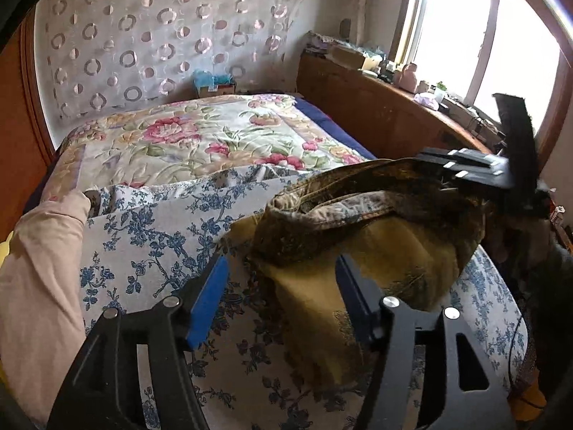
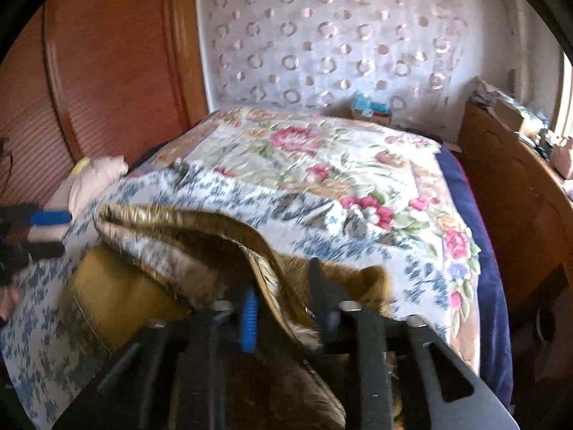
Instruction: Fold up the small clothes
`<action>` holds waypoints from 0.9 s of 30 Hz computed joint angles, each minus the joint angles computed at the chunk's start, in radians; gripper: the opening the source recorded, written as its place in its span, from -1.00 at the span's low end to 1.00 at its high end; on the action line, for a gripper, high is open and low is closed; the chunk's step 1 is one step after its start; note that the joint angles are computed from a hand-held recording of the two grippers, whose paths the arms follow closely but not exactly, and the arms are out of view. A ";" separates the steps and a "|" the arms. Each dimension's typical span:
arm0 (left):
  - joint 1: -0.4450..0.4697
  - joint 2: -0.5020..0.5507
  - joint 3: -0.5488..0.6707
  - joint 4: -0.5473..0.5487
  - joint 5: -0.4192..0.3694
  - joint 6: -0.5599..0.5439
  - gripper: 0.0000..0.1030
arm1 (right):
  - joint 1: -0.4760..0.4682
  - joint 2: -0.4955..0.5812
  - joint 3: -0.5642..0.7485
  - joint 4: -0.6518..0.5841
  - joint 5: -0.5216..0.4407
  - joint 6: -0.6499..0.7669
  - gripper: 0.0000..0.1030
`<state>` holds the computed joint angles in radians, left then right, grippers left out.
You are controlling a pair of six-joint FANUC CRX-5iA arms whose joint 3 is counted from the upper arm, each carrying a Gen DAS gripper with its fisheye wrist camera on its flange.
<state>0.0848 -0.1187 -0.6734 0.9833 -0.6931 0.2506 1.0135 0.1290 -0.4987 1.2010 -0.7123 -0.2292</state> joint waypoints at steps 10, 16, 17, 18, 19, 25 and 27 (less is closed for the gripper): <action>-0.070 0.088 0.079 -0.044 0.076 0.029 0.24 | 0.186 -0.094 -0.062 -0.059 -0.224 -0.025 -0.08; -0.094 0.136 0.114 -0.066 0.134 0.052 0.24 | 0.273 -0.076 -0.018 -0.236 -0.306 0.142 -0.08; -0.095 0.147 0.124 -0.080 0.143 0.069 0.24 | 0.271 -0.066 0.002 -0.265 -0.317 0.181 -0.08; -0.097 0.157 0.134 -0.098 0.151 0.089 0.24 | 0.253 -0.062 0.013 -0.287 -0.308 0.220 -0.08; -0.098 0.165 0.141 -0.112 0.163 0.105 0.24 | 0.245 -0.053 0.026 -0.303 -0.306 0.242 -0.08; -0.087 0.212 0.182 -0.168 0.184 0.183 0.24 | 0.152 -0.025 0.062 -0.268 -0.253 0.270 -0.08; -0.079 0.215 0.183 -0.151 0.163 0.182 0.24 | 0.121 -0.020 0.062 -0.239 -0.225 0.246 -0.08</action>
<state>0.0062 0.0965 -0.4903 0.8320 -0.5306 0.4329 1.1341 0.1086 -0.4364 0.9617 -0.9368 0.0168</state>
